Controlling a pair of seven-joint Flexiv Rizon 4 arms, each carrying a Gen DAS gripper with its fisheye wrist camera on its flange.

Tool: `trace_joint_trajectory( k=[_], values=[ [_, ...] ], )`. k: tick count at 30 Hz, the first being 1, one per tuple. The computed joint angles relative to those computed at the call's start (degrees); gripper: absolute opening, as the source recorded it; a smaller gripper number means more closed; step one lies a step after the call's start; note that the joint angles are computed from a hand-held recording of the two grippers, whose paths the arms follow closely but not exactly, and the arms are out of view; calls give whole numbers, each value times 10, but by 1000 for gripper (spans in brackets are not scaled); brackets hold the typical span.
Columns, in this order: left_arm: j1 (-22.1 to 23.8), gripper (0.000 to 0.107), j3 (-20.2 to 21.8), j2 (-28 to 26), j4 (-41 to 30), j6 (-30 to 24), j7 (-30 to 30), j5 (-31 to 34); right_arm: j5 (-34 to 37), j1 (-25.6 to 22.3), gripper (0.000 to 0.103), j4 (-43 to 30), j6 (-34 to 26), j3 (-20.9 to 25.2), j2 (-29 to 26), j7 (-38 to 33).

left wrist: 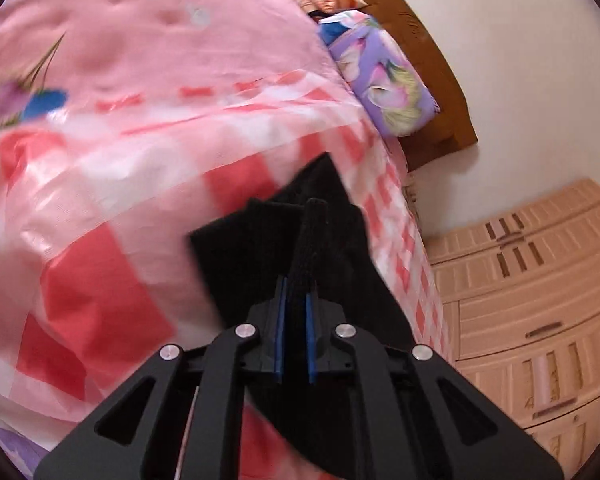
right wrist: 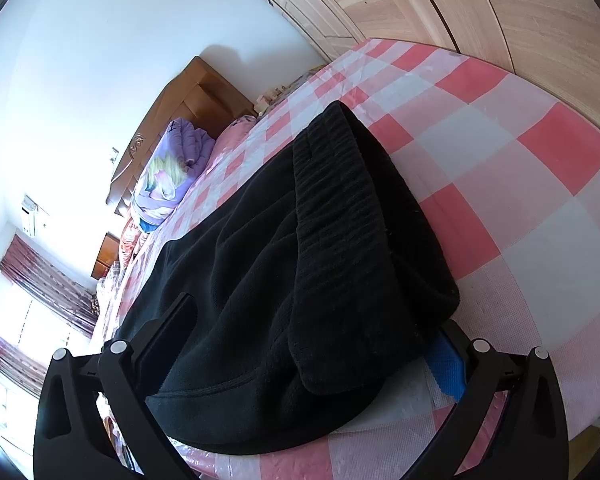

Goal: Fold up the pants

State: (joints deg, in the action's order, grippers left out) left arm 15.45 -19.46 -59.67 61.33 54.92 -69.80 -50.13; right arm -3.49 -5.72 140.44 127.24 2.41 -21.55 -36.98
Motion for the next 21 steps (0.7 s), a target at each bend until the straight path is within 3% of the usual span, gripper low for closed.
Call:
trace_joint_trajectory(
  k=[4,5,8,9,10,12,14,15,16,18,20,21],
  values=[
    [52,82,-78,18,65,11,90,-111,1,2,99,0,-1,-1,1,0],
    [49,85,-72,31,83,34,100,-125,0,0,99,0,0,-1,0,-1],
    [30,79,-41,60,119,89,120,-147,3,2,99,-2,0,-3,-2,-6],
    [17,63,-15,67,123,93,109,-128,-1,-2,99,-2,0,0,-2,-3],
    [-10,51,29,71,120,105,85,-73,-4,-5,99,-2,2,2,-3,-1],
    [-61,42,120,74,107,112,21,26,-8,-9,99,-1,7,4,-5,2],
    [-106,40,199,77,103,144,-64,145,-7,-7,99,-1,12,3,-7,0],
    [-115,40,212,78,104,162,-84,183,-5,-5,99,-1,11,1,-6,-1],
    [-114,40,207,80,112,177,-78,185,-6,-5,99,-1,12,2,-7,-1],
    [-102,40,170,96,146,218,-32,121,-11,-9,99,-1,18,4,-9,1],
    [-112,40,202,93,143,237,-102,162,-15,-12,99,-1,20,5,-11,5],
    [-128,40,244,81,115,204,-145,203,-17,-13,99,-1,19,5,-11,6]
  ],
)
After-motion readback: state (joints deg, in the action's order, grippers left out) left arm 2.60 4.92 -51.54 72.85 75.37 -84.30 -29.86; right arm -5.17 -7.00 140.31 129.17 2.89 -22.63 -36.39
